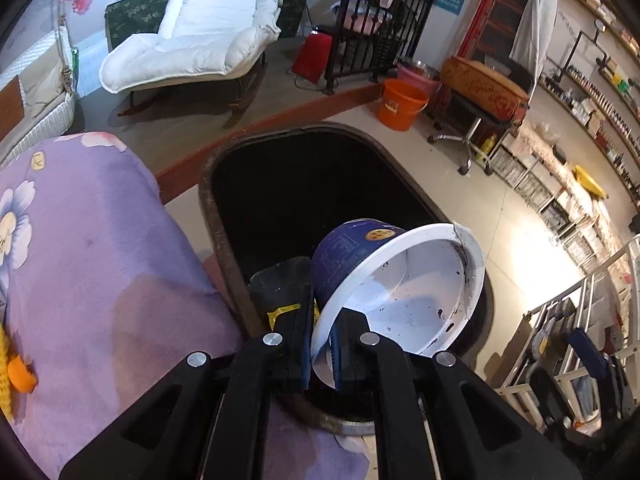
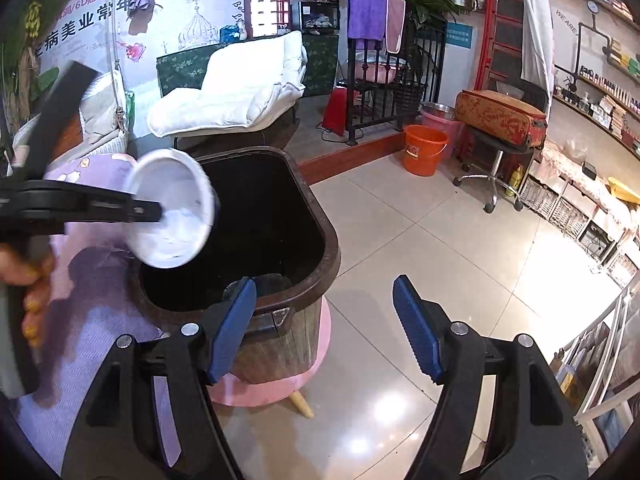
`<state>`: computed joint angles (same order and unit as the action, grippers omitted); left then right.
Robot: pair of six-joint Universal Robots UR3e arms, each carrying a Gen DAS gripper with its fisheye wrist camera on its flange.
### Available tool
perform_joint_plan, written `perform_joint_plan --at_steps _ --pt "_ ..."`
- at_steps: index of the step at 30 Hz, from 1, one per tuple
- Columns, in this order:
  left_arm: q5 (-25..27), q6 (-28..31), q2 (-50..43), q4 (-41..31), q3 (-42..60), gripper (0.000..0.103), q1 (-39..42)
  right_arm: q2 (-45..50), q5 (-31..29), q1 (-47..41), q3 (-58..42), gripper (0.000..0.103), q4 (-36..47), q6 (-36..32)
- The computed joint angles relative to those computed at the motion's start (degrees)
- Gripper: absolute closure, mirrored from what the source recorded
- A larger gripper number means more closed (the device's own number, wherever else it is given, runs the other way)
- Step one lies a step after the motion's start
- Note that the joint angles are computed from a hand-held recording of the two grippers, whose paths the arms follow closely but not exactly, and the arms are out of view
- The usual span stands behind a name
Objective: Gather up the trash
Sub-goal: 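Lower the white paper cup into the black bin and open the left tool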
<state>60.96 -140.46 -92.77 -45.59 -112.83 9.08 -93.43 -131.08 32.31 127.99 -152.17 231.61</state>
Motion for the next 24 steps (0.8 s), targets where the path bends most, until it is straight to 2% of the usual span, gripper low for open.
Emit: perform_joint_plan --at_steps 4,6,7,9,11,15,20,24 --pt "2.6 -1.6 -3.8 -1.4 3.7 0.094 -3.3 -0.9 0.1 0.3 1.0 0.027 -0.2 0.3" --pt "3.8 -1.7 -5.2 -2.9 5.5 0.090 -4.4 -1.1 0.3 0.4 1.4 0.026 -0.4 0.5" --pt "3.9 -1.6 -5.2 -3.5 5.7 0.084 -4.4 -1.2 0.4 0.5 1.7 0.025 -0.8 0.7" --pt "2.9 -1.3 -4.5 -4.0 5.3 0.050 -3.6 -1.6 0.4 0.5 2.0 0.022 -0.6 1.1" --pt "1.1 -1.0 -2.8 -1.9 3.3 0.037 -2.3 -1.8 0.7 0.3 2.4 0.021 -0.9 1.3" --pt "-1.2 1.3 1.1 -1.7 1.1 0.031 0.5 -1.5 0.9 0.2 2.3 0.021 -1.5 1.4" --pt "-6.8 4.6 7.5 -5.3 -2.0 0.026 6.4 -0.6 2.0 -0.1 1.7 0.021 -2.6 1.1" --pt "-10.6 9.8 16.6 -5.8 -8.6 0.024 13.0 0.4 3.3 -0.2 0.5 0.021 -3.6 1.1"
